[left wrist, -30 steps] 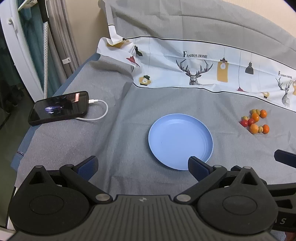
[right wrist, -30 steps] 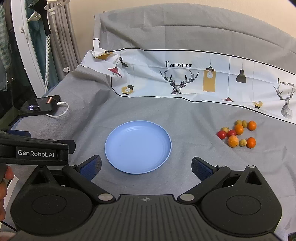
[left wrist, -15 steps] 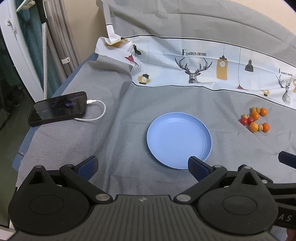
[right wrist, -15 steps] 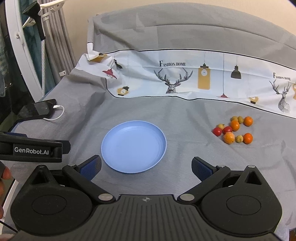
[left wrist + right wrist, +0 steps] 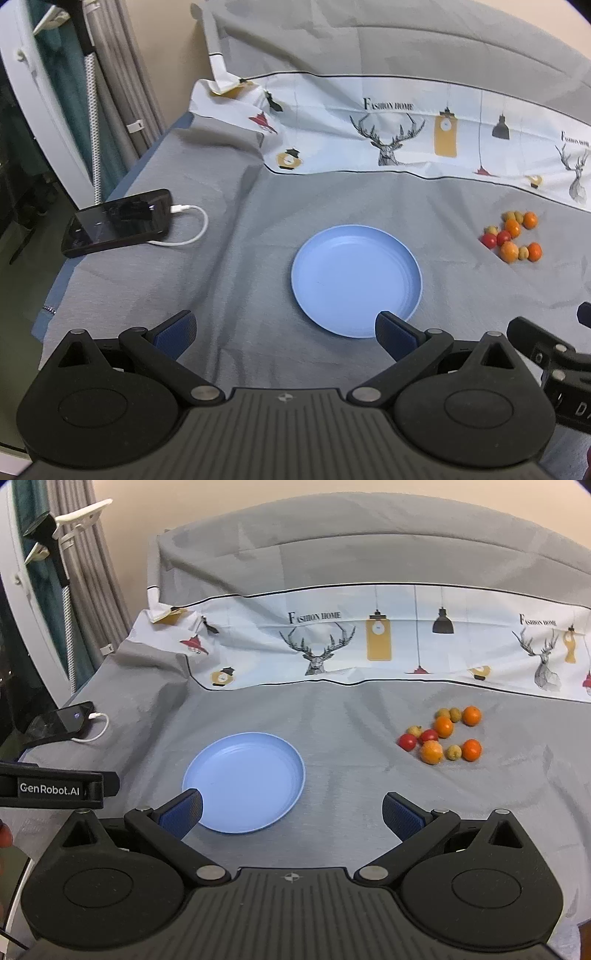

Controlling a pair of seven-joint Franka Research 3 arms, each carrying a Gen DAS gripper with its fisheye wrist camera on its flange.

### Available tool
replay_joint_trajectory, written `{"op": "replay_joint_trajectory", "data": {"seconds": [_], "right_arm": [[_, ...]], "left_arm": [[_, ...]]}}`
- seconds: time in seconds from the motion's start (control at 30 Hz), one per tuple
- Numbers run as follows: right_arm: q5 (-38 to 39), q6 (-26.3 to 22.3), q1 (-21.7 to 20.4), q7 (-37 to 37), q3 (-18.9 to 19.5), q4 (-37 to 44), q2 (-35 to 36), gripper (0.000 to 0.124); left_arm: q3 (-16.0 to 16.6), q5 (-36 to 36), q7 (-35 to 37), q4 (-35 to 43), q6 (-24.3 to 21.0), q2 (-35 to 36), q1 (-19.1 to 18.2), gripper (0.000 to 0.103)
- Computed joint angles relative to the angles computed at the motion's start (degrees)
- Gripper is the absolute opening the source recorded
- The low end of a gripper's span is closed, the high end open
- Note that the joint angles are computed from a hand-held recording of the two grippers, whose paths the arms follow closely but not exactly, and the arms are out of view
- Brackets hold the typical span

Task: Organize fruits
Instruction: 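Move both tools toward the fruit cluster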

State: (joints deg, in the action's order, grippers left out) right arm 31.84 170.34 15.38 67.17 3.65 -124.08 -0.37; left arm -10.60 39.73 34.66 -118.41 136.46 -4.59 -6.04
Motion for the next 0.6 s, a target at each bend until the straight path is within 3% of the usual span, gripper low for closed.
{"op": "replay_joint_trajectory", "data": {"seconds": [0.33,0.43,0.6], "right_arm": [[7.4,0.7,-2.6,-5.0,-0.9,2.4,3.6,0.103],[2.9,5.3,-3.5,-1.0,-2.1,2.8,6.4,0.103],[-13.5,10.6,0.3,15.5,-12.3,5.5,13.1,0.103]], "left_arm": [[-0.4,-0.5,3.9,10.5,-2.6,9.9,-3.3,0.103],[0.1,-1.8,5.6,15.8,-1.5,15.3,-4.6,0.103],[1.1,-4.7,12.5,29.1,-2.0,27.9,-7.5,0.103]]}}
